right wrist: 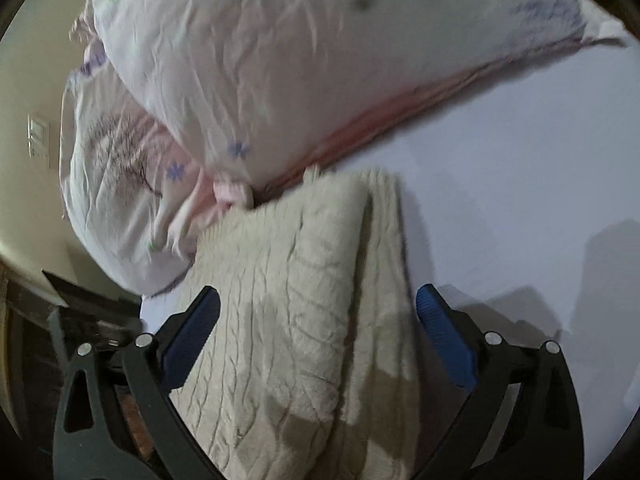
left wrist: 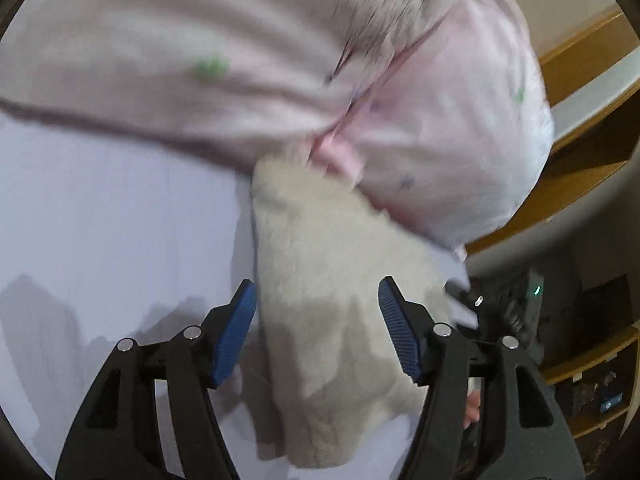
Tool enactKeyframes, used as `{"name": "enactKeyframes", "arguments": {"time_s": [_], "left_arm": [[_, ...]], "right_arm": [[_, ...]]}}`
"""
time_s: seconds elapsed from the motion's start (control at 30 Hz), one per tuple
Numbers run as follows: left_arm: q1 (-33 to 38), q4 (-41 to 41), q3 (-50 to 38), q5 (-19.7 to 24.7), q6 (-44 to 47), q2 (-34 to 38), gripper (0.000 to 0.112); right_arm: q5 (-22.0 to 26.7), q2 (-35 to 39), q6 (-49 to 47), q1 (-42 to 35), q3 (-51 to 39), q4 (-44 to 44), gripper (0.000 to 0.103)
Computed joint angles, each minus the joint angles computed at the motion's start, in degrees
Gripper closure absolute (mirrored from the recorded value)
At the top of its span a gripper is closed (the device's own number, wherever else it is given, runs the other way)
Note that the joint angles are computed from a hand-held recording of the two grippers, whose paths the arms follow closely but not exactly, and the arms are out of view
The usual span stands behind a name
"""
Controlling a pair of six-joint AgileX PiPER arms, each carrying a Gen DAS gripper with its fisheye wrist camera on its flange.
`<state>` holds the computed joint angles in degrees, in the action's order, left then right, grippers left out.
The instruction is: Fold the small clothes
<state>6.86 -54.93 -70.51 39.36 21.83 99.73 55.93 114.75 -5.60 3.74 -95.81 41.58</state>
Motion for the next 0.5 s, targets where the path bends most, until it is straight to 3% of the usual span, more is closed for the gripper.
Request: {"name": "enactKeyframes", "arguments": {"time_s": [0.07,0.17,0.27,0.3,0.33,0.37,0.4,0.5], "left_arm": [[-0.9,-1.0,0.2,1.0,1.4,1.3,0.048],[-4.9,4.2,-1.9,-1.6,-3.1,3.1,0.034],[-6.9,6.9,-2.7,-3.8,-5.2,4.8,0.032],[-6.8,5.4,-2.4,-4.2,-3.7,5.3,0.034],[-6.3,2.3,-1.2,-4.8,-0.4,5.0,0.044],[-4.9,-0.4,-0.2,-3.9,3.2,4.2,0.06],[-3.8,-3.1,0.8,-2.7,6.5,3.6,0.067],[1.4,-3.9,3.3,3.5,12.5,-0.3,0.075]], "right_arm": [[1.0,1.0,-0.6,0.0,-0.2,1.1,0.004],[0.6,0.9,-1.2,0.5,-0.1,1.6,0.003],[-0.7,1.1,-1.5,2.5,-0.3,0.9,0.024],[-2.1,0.8,-1.4,3.7,0.1,-0.4,0.042],[-2.8,0.7,-1.8,4.1,0.5,0.7,0.056],[-2.6,0.7,-3.9,3.6,1.3,4.0,0.062],[-2.8,0.2,-7.3,3.0,2.9,8.5,0.066],[-1.2,-0.7,-19.6,3.6,6.2,23.1,0.069]]}}
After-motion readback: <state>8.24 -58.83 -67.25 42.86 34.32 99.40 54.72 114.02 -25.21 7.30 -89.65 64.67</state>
